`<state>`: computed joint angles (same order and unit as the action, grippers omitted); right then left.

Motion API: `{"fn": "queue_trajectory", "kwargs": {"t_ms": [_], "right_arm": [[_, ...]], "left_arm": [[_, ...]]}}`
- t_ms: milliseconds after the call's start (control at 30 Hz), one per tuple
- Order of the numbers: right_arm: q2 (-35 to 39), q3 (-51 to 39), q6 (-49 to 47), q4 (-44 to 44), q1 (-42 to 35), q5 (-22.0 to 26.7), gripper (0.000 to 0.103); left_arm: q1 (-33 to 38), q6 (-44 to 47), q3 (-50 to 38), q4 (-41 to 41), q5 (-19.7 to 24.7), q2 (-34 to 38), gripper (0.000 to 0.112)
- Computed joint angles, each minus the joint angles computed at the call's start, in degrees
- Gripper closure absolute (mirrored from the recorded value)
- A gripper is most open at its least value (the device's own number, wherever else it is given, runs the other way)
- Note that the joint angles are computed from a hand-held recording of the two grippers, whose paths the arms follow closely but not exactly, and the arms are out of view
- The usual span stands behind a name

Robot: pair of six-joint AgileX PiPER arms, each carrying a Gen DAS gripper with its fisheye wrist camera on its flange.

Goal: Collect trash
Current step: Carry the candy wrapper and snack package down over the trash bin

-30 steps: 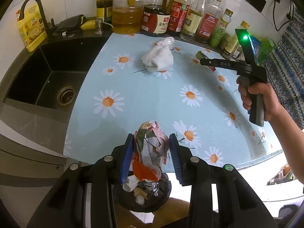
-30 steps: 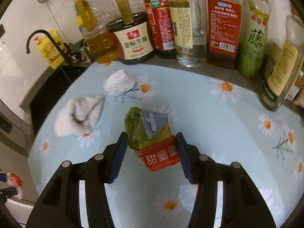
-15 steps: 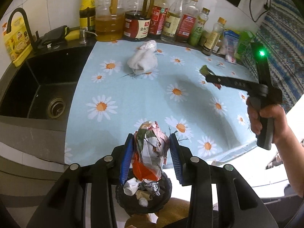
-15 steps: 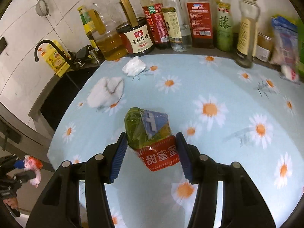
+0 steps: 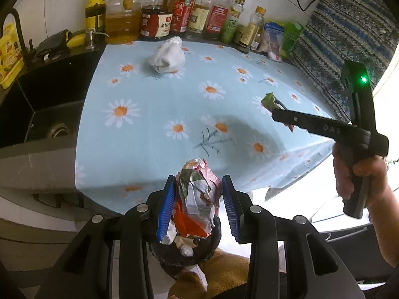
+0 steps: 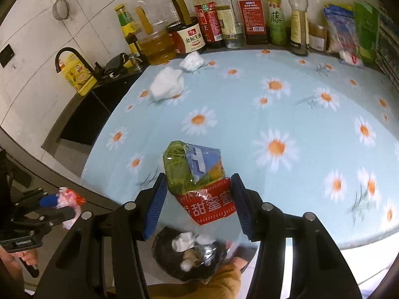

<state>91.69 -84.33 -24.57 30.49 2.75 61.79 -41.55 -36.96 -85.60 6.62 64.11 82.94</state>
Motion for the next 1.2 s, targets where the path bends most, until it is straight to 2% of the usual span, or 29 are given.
{"fn": "queue_trajectory", "kwargs": {"t_ms": [300,567,867,1200], "right_arm": [[-13.00,17.46,2.60,0.76,1.76,-2.88,0.050],[-18.24,25.90,5.02,1.01,4.69,-4.63,0.050],[-17.24,30.79,7.34,0.82,10.21,-8.35,0.050],[-11.39,32.95,8.81,2.35,15.91,-12.99,0.050]], "left_arm": [[-3.54,-1.49,9.56,-1.00,-3.25,-5.64,0.076],[-5.34,-2.56,15.32,-1.71,-4.92,-8.04,0.076],[-4.02,-3.85,21.51,-2.84,-6.98,-9.62,0.076],[-0.30,-1.18,26.99,-7.09,-9.22,-9.47,0.076]]}}
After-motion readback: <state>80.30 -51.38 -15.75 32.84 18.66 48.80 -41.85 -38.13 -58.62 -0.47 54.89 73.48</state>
